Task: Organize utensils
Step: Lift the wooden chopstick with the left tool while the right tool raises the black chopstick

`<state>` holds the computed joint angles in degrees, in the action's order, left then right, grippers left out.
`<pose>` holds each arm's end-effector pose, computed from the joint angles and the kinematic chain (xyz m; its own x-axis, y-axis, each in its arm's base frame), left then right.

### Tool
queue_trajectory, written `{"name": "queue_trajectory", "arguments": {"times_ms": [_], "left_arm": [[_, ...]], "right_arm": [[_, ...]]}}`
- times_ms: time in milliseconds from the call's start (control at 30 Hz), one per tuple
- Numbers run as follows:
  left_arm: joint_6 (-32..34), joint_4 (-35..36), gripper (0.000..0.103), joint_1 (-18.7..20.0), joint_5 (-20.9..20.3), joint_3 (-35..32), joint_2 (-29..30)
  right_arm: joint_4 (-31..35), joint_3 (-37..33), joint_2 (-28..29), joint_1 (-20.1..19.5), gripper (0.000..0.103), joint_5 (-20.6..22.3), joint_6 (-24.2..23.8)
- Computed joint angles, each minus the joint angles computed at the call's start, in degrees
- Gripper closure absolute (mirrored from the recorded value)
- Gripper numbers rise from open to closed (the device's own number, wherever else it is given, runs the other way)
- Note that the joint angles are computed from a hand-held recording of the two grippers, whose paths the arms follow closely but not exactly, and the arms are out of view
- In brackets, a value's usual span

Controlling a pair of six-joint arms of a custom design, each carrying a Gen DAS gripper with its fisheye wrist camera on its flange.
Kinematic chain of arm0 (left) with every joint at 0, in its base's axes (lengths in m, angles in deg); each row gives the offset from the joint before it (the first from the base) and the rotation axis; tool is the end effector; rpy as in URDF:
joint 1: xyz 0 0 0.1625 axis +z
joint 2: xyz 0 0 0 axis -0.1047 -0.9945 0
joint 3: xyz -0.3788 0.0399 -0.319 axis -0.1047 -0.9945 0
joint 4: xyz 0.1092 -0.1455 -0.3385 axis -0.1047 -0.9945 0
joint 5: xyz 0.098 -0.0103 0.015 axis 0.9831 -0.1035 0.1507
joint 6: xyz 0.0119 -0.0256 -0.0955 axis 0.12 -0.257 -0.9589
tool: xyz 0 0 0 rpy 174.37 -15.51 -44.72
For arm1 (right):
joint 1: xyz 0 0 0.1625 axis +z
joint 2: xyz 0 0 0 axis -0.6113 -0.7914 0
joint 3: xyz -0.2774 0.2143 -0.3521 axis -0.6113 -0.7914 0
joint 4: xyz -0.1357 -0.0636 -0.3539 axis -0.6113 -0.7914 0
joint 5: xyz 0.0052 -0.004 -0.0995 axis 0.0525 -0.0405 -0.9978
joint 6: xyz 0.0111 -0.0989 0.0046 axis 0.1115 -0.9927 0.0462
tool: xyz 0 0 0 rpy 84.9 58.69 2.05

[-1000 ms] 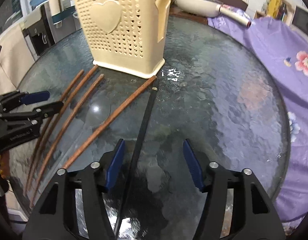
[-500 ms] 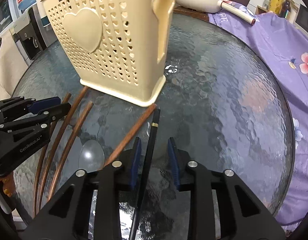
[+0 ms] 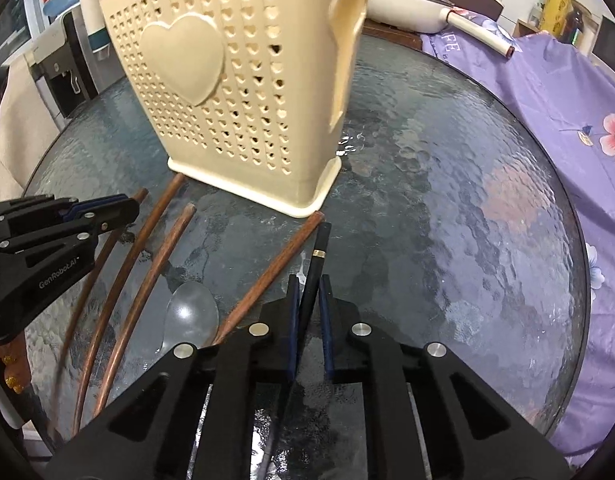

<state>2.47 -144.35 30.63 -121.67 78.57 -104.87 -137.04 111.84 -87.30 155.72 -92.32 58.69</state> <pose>-0.2085 -0.3185 0.1556 -0.7205 0.1854 -0.6682 0.4886 0.8195 -0.2995 0.2419 -0.3244 0.1127 -0.6942 -0.1597 0.7018 -0.4800 0.8292 -0.2862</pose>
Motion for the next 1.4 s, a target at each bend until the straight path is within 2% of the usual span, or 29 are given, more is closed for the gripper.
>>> {"name": "queue_trajectory", "arguments": {"times_ms": [233,567,767,1133,1400], "left_arm": [[-0.6,-1.5,0.096,-1.3,0.3,1.3,-1.0],[-1.8,0.3,0.096,-5.9,0.9,1.8,-6.5],[-3.3,2.8,0.096,-9.3,1.7,1.9,-10.3],[-5.6,7.5,0.096,-14.6,3.1,0.8,-14.4],[-5.8,10.2,0.096,-16.8,3.8,-0.5,-17.3]], "right_arm": [[-5.5,3.2,-1.9,-2.5,0.095,6.2,-0.3],[-11.0,7.1,-5.1,-2.0,0.095,11.7,-0.7],[-15.8,8.8,-6.6,0.7,0.095,12.5,-1.0],[-15.9,9.4,-10.5,3.4,0.095,15.7,-0.4],[-13.3,8.0,-14.4,6.9,0.095,16.0,-0.6]]}}
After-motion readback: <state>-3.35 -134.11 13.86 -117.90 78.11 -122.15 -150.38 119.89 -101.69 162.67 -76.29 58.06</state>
